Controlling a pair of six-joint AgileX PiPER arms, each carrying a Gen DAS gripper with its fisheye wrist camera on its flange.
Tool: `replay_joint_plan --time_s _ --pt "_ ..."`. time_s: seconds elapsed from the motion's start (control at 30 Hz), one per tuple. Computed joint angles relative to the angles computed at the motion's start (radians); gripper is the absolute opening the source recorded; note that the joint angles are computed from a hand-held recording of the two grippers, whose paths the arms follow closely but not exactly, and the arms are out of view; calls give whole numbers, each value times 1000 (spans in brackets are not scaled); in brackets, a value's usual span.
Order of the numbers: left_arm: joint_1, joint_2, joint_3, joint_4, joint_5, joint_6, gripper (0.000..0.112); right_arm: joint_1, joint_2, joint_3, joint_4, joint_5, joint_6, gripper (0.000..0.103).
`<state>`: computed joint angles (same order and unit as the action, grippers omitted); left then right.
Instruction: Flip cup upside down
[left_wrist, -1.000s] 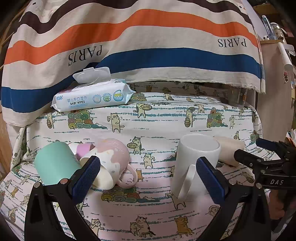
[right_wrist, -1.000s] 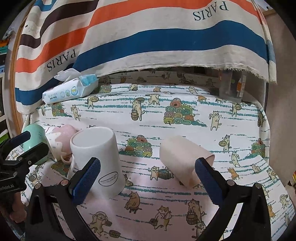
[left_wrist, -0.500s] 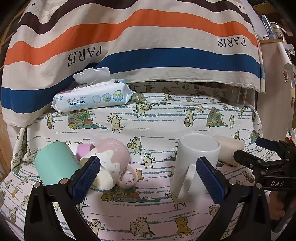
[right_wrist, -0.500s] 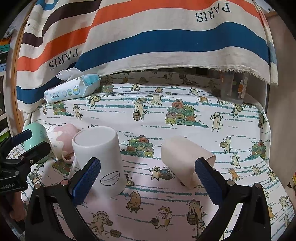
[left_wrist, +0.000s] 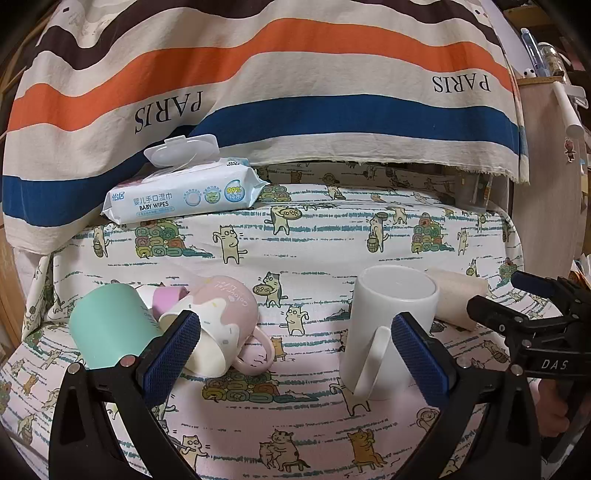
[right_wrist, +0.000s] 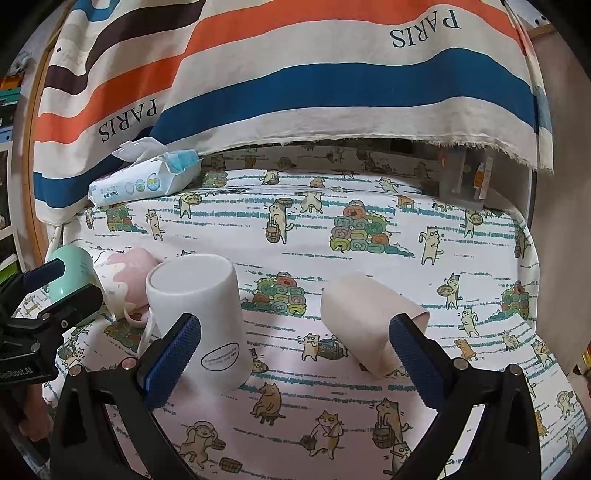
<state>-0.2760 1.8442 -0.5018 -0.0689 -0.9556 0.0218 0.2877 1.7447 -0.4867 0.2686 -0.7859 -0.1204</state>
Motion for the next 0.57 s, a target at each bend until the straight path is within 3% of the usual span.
replay_joint_plan --time_s 0.57 --pt "4 -1 -2 6 3 -1 103 -3 0 -1 -5 1 2 102"
